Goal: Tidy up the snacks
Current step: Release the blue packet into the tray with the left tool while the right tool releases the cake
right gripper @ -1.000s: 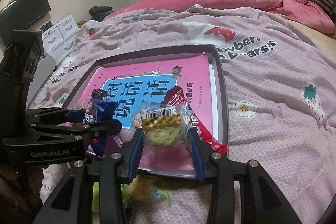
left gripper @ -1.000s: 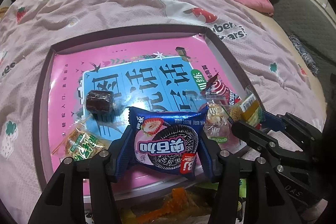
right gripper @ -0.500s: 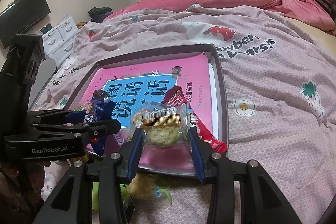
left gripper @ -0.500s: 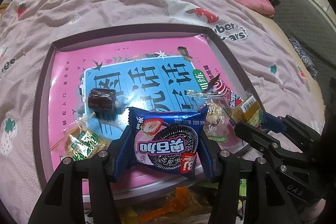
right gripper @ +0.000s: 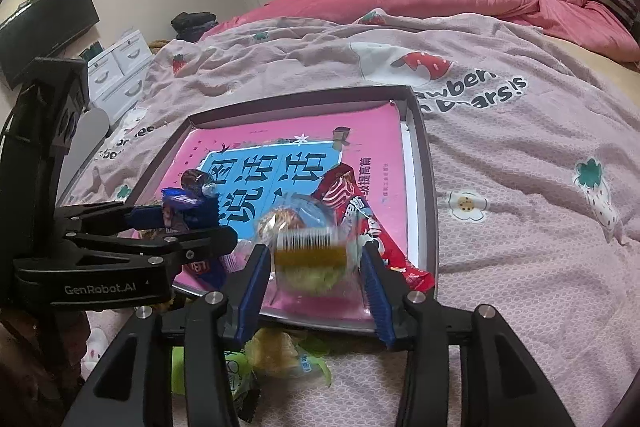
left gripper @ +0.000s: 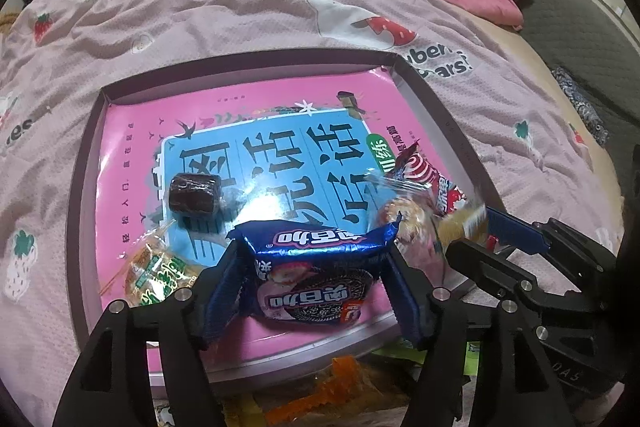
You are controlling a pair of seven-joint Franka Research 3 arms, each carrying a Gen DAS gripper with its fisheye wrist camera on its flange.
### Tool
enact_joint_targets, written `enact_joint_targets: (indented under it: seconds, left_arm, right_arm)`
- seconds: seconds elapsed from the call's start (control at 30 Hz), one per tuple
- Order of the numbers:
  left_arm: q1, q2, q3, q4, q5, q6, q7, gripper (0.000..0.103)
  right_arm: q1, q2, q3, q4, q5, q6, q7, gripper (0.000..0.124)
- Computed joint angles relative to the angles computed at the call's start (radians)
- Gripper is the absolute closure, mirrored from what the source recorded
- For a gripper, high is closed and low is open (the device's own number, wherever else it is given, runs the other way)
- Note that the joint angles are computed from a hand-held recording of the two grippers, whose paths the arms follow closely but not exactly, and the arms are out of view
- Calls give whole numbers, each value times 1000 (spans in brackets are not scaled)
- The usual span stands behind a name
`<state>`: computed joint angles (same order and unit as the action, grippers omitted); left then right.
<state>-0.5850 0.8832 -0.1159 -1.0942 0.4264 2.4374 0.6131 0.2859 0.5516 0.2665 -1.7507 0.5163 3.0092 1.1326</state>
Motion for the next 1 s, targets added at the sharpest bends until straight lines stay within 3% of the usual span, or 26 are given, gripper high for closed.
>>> enact_joint_targets:
  seconds: [0.3,0.67,1.0]
  left_arm:
    - [1,-30,3,-47,10,27,-24,32]
    - [-7,-79,8,-100,46,59,-56,29]
    - [-20,-116,21,-133,95,66,-106,28]
  right_arm:
    - [-17,0,19,3,26,0,-23,78]
    - [-170,-7,220,-29,163,115,-210,72]
    - [-219,-14,284,-52,179,175,-243,69]
